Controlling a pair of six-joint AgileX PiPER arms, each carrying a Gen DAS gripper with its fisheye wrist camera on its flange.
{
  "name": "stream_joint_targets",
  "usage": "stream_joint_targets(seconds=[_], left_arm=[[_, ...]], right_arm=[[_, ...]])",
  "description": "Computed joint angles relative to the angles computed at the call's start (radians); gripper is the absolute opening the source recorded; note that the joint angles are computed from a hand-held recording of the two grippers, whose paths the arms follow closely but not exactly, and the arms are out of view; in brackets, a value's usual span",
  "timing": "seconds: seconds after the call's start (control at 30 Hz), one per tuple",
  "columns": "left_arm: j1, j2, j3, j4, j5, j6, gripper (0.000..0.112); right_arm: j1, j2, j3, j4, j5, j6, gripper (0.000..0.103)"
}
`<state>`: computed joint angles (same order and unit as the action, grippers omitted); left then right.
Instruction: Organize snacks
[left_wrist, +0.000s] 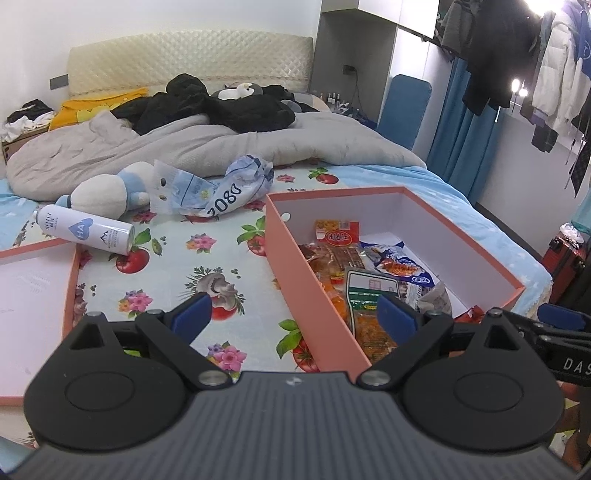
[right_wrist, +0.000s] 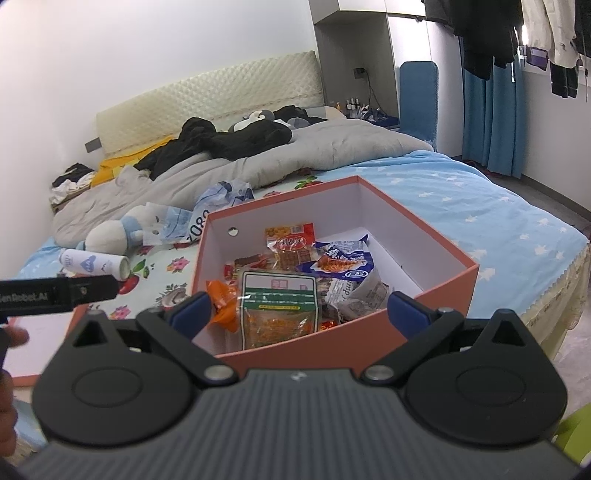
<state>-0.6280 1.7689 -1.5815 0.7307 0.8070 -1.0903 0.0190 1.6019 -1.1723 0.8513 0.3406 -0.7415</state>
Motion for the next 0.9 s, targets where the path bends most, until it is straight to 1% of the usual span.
stream_joint_targets(seconds=[0.13, 0.53, 0.9], left_arm=[[-0.004, 0.004, -0.007, 0.008, 0.014, -0.009, 0.098], [0.005, 0.000, 0.004, -0.021, -0.008, 0.006, 0.098], [0.007, 0.000, -0.001, -0.027, -0.005, 0.007, 0.098]], right_arm=[[0.003, 0.001, 0.002, 0.010, 0.003, -0.017, 0.103], [0.006, -0.001, -0.002, -0.012, 0.004, 0.003, 0.103], [0.006, -0.002, -0.001, -0.014, 0.001, 0.003, 0.103]])
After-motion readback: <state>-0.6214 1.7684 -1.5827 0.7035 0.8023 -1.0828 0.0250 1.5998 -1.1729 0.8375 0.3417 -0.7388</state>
